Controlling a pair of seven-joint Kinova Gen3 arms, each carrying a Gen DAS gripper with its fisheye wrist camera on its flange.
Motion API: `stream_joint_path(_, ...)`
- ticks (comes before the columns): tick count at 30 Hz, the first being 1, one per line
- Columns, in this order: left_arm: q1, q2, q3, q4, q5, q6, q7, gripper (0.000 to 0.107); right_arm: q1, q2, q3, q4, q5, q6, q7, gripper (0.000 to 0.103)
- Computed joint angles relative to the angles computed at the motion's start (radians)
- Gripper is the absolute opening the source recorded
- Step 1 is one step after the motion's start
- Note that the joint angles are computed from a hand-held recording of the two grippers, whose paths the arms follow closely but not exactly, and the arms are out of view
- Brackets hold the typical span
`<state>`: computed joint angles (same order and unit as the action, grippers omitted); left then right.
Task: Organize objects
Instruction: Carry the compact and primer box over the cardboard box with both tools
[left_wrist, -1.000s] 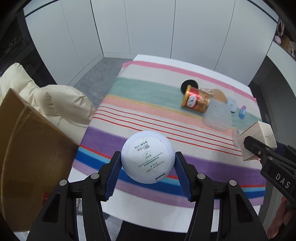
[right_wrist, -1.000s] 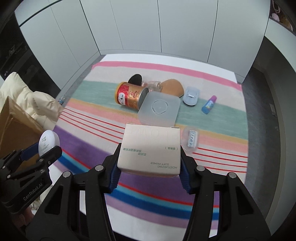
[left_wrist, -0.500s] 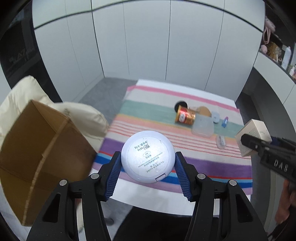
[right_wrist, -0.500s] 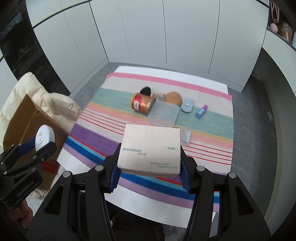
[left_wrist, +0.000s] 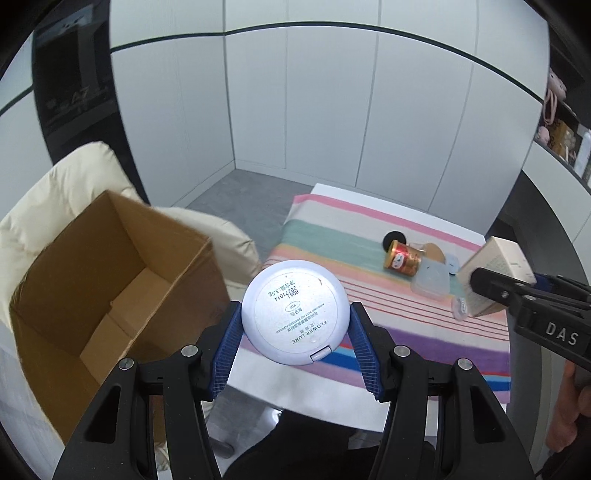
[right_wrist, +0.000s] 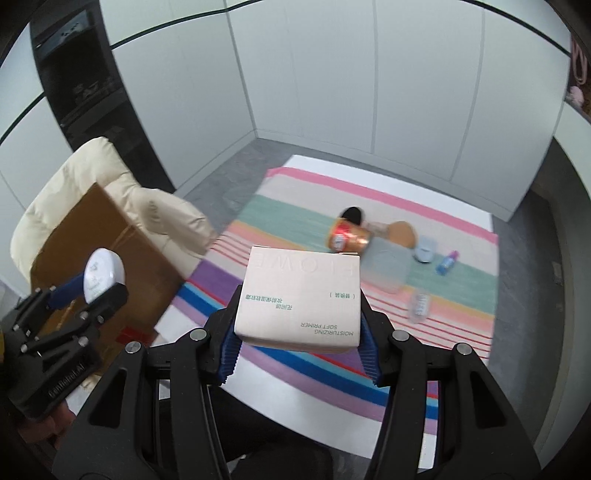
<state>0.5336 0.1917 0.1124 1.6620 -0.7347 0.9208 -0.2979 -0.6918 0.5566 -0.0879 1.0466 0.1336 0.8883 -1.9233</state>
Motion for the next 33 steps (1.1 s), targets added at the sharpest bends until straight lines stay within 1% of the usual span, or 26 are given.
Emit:
stream_joint_path(4,-0.014,-0.034,-0.004,0.045,-0.003,0.000,0.024,0.058,-0.034,0.028,-0.005,-0.039,0.011,0.006,0.012,0.055)
stream_joint_path(8,-0.035,-0.074,0.005,0.093,-0.036,0.014,0.051,0.058,-0.057,0.057,-0.014,-0.080,0.002,0.017,0.035,0.055)
stream_joint_path(11,-0.073,-0.115,0.013,0.140,-0.028,-0.004,0.067,0.058,-0.080,0.083,-0.013,-0.123,0.000,0.028,0.050,0.055)
stream_joint_path(14,-0.103,-0.149,0.028,0.181,-0.048,0.010,0.095,0.058,-0.114,0.111,-0.006,-0.170,0.011,0.039,0.068,0.055)
stream_joint_path(16,-0.132,-0.179,0.035,0.209,-0.045,0.003,0.102,0.058,-0.131,0.129,-0.008,-0.206,0.009,0.051,0.084,0.055)
stream_joint_path(21,-0.201,-0.234,0.060,0.262,-0.050,0.019,0.115,0.058,-0.182,0.166,-0.007,-0.275,0.003,0.071,0.115,0.055)
stream_joint_path(23,-0.230,-0.257,0.063,0.284,-0.041,0.016,0.111,0.058,-0.198,0.173,-0.009,-0.286,0.000,0.068,0.132,0.055)
stream_joint_path(28,-0.296,-0.291,0.073,0.325,-0.022,0.011,0.101,0.058,-0.241,0.220,-0.010,-0.373,-0.013,0.099,0.176,0.055)
stream_joint_path(33,-0.360,-0.332,0.055,0.365,0.049,-0.025,0.043,0.059,-0.280,0.256,-0.009,-0.439,-0.028,0.119,0.220,0.055)
